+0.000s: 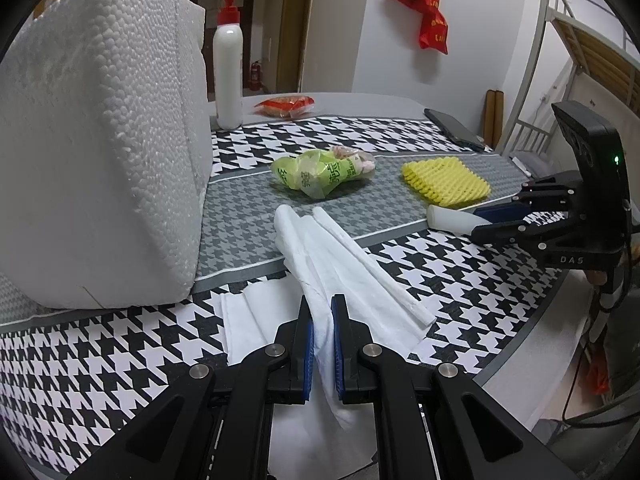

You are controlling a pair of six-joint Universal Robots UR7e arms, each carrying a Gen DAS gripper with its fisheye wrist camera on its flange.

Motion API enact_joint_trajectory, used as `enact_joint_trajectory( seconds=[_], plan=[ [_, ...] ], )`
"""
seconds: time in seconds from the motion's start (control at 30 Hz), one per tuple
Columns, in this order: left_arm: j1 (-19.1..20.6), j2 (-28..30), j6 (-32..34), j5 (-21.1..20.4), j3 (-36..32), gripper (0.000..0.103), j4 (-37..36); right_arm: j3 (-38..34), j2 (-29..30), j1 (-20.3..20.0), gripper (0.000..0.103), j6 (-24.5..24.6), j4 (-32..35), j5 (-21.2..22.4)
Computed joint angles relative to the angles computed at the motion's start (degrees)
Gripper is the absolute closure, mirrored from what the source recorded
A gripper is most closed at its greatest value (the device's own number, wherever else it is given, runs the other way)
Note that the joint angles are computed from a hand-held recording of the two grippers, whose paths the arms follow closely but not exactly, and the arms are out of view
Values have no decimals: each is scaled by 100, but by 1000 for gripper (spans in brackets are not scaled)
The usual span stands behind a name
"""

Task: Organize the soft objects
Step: 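Lift the cloth with the left gripper while the right gripper lifts the foam tube toward the box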

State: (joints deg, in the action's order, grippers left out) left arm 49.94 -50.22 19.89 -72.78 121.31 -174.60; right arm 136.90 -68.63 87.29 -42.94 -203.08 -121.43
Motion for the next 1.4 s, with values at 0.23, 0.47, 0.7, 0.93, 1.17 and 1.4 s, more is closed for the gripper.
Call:
enact_joint_trajectory(
  seconds=[0.23,0.47,0.7,0.93,1.17,1.4],
  plan=[
    [-38,-123,44,-35,93,94,-89,233,80,125,80,293,-572,38],
    [-69,-281,122,-184,199,94,-226,620,153,297,80,757,-1496,244],
    [-71,-345,308,-300,220,95,-263,837,625,600,80,1043,-2808,94],
    [-113,-582,539,-484,328,95,-384,900,1054,854,80,1360,-3793,-44],
    [-139,-774,707,-549,369,95,-501,740,1429,1096,80,1548,-4429,-415],
    [-189,-913,797,-516,502,95,-732,550,1748,1303,80,1724,-4825,-961]
  ],
)
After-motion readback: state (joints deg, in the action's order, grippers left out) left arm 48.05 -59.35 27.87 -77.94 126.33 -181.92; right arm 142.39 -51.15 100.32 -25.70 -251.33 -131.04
